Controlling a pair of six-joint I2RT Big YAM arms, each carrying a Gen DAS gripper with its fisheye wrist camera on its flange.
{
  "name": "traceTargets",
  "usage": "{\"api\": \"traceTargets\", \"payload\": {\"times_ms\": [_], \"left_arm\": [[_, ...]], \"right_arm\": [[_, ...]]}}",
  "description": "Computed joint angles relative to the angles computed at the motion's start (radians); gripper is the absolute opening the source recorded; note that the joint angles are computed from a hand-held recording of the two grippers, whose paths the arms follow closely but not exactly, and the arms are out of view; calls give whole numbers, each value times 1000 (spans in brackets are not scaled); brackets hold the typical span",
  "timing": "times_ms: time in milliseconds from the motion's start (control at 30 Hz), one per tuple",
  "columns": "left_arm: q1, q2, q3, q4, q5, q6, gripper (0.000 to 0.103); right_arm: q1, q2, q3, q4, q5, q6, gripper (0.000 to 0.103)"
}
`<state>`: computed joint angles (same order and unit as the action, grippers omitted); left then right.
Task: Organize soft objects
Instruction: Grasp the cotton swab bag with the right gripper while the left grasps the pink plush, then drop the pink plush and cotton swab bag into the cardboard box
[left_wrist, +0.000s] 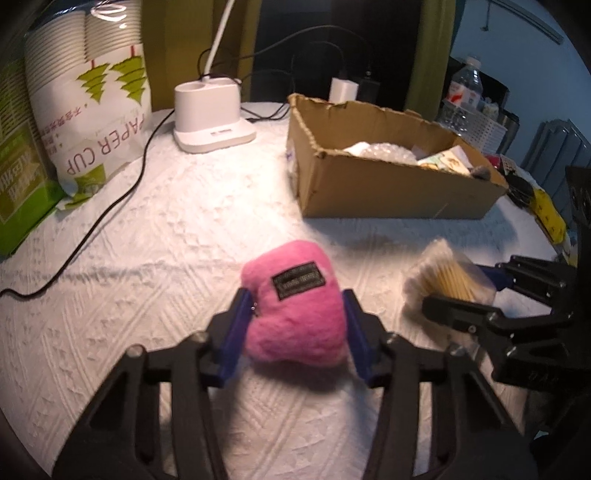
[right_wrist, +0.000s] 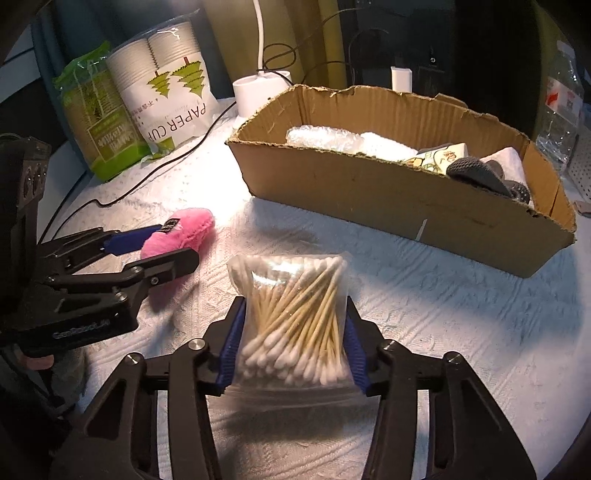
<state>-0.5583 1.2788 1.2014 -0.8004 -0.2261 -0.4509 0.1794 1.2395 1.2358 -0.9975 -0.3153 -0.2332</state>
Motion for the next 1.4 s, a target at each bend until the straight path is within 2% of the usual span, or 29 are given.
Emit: {"api": "traceTargets", "payload": {"times_ms": [233, 700, 1400], "left_arm": [[-14, -16, -4, 26, 6, 0, 44], [-61, -34, 43, 25, -22, 17, 44], [-94, 16, 181, 29, -75, 59, 44]], "right_arm": [[-20, -23, 6, 2, -5, -2, 49], [-64, -58, 31, 1, -23, -5, 49], [-147, -53, 128, -5, -60, -21, 49]]}}
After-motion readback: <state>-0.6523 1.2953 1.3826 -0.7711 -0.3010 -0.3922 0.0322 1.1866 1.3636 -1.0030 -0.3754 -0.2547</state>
